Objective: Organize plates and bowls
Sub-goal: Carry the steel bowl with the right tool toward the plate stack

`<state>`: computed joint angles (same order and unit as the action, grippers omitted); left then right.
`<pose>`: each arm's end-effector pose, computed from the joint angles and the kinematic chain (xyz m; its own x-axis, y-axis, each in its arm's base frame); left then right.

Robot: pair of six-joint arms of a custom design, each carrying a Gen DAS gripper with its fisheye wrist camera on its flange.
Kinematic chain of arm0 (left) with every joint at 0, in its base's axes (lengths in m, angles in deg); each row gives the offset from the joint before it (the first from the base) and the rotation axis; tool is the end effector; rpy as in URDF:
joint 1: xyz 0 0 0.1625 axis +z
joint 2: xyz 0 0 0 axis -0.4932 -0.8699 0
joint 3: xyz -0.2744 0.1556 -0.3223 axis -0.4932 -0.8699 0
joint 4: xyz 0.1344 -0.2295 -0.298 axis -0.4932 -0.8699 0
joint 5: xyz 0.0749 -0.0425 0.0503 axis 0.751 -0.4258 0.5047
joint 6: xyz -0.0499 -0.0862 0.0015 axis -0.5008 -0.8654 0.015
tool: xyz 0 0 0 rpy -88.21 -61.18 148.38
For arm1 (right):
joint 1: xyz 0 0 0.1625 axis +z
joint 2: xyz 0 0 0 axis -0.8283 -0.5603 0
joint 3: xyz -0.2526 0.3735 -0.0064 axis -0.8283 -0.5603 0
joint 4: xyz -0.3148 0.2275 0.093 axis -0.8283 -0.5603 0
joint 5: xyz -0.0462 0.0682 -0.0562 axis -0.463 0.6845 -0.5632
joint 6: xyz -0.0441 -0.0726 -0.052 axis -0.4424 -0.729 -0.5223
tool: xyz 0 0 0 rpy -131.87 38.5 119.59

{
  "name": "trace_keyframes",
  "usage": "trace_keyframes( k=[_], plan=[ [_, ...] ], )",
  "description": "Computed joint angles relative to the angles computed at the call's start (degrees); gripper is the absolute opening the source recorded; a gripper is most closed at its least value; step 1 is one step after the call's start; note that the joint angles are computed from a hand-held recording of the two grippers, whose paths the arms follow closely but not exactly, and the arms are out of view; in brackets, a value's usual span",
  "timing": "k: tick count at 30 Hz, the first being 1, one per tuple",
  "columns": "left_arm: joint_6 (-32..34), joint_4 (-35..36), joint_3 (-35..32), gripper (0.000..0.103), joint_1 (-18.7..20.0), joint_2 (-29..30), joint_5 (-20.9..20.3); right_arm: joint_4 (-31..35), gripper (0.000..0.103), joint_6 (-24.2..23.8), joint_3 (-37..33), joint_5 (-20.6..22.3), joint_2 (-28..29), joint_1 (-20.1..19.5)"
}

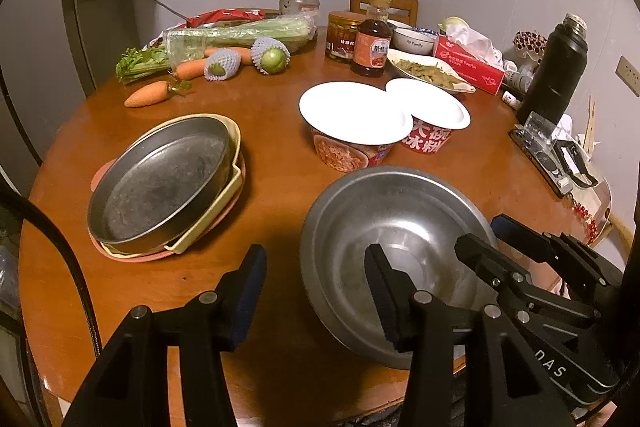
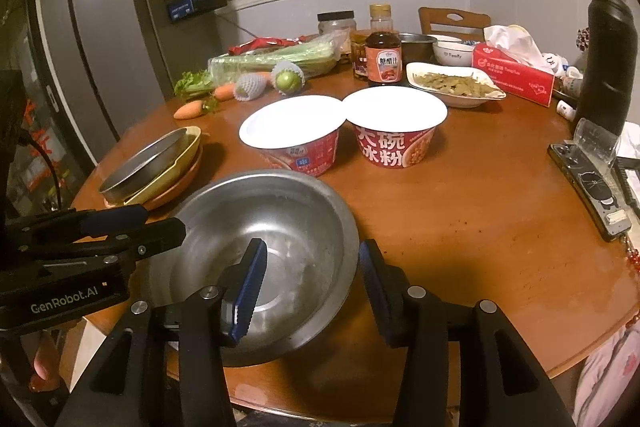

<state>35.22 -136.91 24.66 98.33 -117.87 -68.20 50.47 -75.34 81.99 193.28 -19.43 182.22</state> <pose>-0.0502 -0.5954 0.3252 -0.5721 0.6749 -0.4660 0.7911 0.6040 -0.0965 0.4008 -0.4719 -0.0649 -0.7726 0.3590 0.5236 -0.2464 0.5906 -0.7684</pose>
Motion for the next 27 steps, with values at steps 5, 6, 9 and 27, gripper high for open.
trace_keyframes(
  k=[5, 6, 9, 27],
  plan=[
    [0.7, -0.4, -0.9, 0.051, -0.3, 0.1, -0.4, -2.2, 0.051, -0.8, 0.9, 0.0, -0.8, 0.0],
    [0.9, -0.7, -1.1, 0.051, -0.4, 0.2, -0.4, -3.1, 0.051, -1.5, 1.3, -0.1, -1.2, 0.1],
    [1.3, -1.3, -2.2, 0.052, -0.5, 1.0, -1.0, -4.8, 0.051, -2.6, 1.9, 0.0, -2.0, 0.1],
    [0.8, 0.8, -13.5, 0.053, -2.0, 11.4, 1.1, -1.3, 0.053, 1.5, -1.7, -6.3, -3.8, -4.6]
  ],
)
